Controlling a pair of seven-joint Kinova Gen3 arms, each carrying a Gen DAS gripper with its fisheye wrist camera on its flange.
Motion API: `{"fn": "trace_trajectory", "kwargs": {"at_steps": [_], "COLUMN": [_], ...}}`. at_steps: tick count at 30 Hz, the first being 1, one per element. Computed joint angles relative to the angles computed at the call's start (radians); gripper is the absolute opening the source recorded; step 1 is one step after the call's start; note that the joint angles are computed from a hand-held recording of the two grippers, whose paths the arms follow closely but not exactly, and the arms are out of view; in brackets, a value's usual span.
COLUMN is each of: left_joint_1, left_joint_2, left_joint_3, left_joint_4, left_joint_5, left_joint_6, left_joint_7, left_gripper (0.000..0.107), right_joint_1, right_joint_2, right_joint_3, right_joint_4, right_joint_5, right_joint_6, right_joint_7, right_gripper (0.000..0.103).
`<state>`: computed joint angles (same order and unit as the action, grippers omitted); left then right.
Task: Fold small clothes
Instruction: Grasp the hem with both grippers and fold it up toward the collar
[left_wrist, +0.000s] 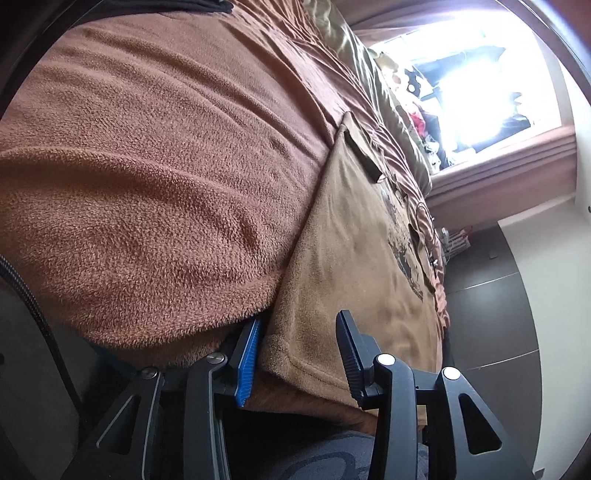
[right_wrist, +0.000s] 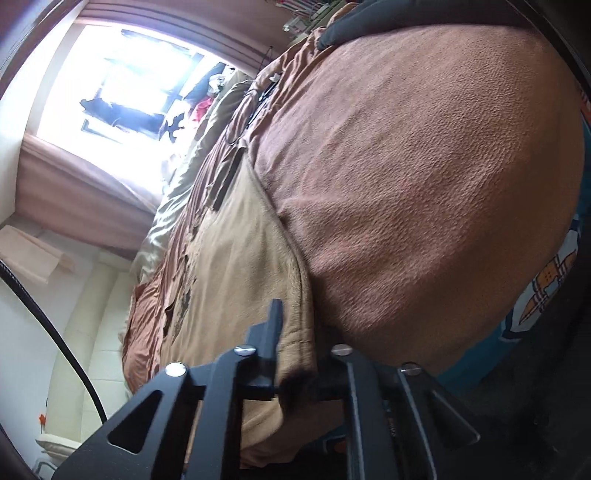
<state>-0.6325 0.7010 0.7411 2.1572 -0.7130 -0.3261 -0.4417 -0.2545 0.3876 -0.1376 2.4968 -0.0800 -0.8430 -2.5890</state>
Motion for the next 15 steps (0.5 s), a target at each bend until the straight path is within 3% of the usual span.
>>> {"fn": "trace_trajectory", "kwargs": {"at_steps": [8, 11, 15], "left_joint_1": [-0.007, -0.033, -0.023], "left_joint_2": [0.011, 0.049, 0.059], "left_joint_3": [0.004, 0.031, -0.009], "left_joint_4": [0.027, 0.026, 0.034], "left_joint_5": [-0.018, -0.073, -0.091], "left_joint_6": [-0.040, -0.055, -0.121], "left_joint_7": [0.031, 0.069, 0.110], "left_gripper": [0.043, 0.043, 0.042], "right_joint_1": [-0.083, -0.074, -0.046], "right_joint_2": [-0.104, -0.109, -0.109], "right_joint_3": [0.023, 0.022, 0.017], "right_joint_4": [0.003, -0.021, -0.032], "right_joint_5": [-0.139, -0.132, -0.094], "right_joint_6": [0.095, 0.126, 0.153], "right_joint_7": [0.115, 0.121, 0.103], "right_gripper": [0.000, 0.000, 0.000]}}
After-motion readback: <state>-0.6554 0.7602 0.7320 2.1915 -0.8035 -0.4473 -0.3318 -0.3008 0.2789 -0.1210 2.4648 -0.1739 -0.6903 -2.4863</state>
